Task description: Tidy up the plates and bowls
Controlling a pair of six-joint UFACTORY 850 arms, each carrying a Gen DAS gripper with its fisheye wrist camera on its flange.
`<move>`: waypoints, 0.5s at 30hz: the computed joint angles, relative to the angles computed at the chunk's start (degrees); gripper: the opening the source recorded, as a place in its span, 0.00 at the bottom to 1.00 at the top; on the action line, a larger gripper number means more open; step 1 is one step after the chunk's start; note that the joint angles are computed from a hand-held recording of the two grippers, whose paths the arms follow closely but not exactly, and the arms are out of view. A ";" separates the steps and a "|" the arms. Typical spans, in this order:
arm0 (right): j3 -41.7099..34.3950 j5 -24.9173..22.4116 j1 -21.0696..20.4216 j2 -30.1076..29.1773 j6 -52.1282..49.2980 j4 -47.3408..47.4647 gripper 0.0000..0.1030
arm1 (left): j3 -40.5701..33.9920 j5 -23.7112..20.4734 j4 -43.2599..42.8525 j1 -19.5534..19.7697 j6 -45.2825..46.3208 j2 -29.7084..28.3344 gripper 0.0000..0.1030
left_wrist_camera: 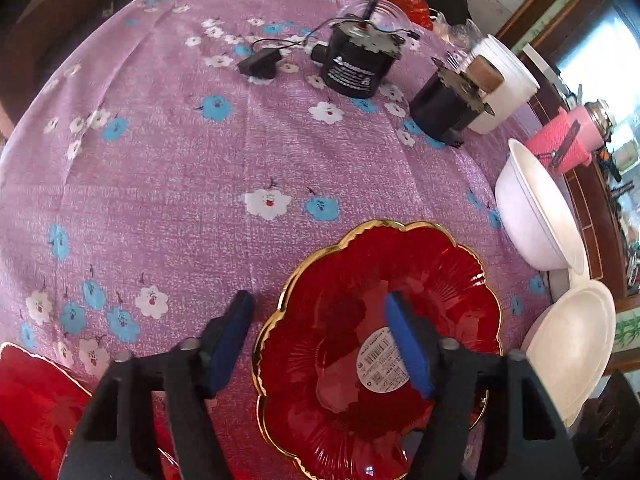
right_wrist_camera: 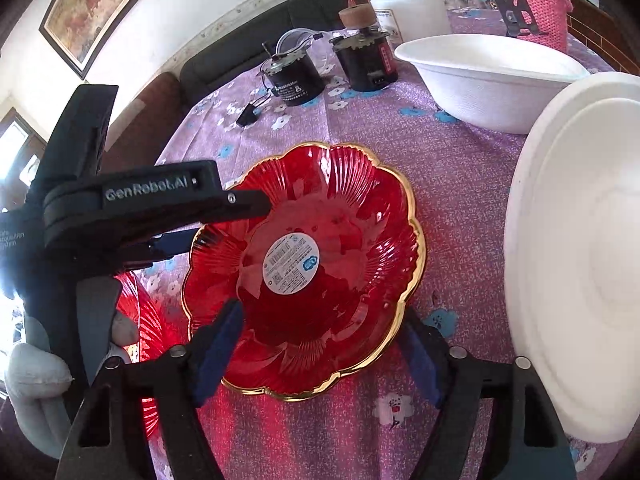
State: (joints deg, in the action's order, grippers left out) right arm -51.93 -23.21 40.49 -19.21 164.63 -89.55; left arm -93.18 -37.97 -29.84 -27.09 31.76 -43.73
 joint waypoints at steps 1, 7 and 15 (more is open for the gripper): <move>0.10 -0.29 -0.02 -0.08 0.65 -0.65 0.72 | 0.01 0.22 1.29 -0.34 -0.67 0.05 0.50; 0.53 -2.66 0.40 -0.17 0.57 0.24 0.60 | 0.45 2.59 5.27 -0.89 -3.89 0.32 0.27; 3.08 -4.19 0.94 1.65 7.13 -4.66 0.30 | 2.62 2.89 -0.57 1.40 0.32 2.21 0.24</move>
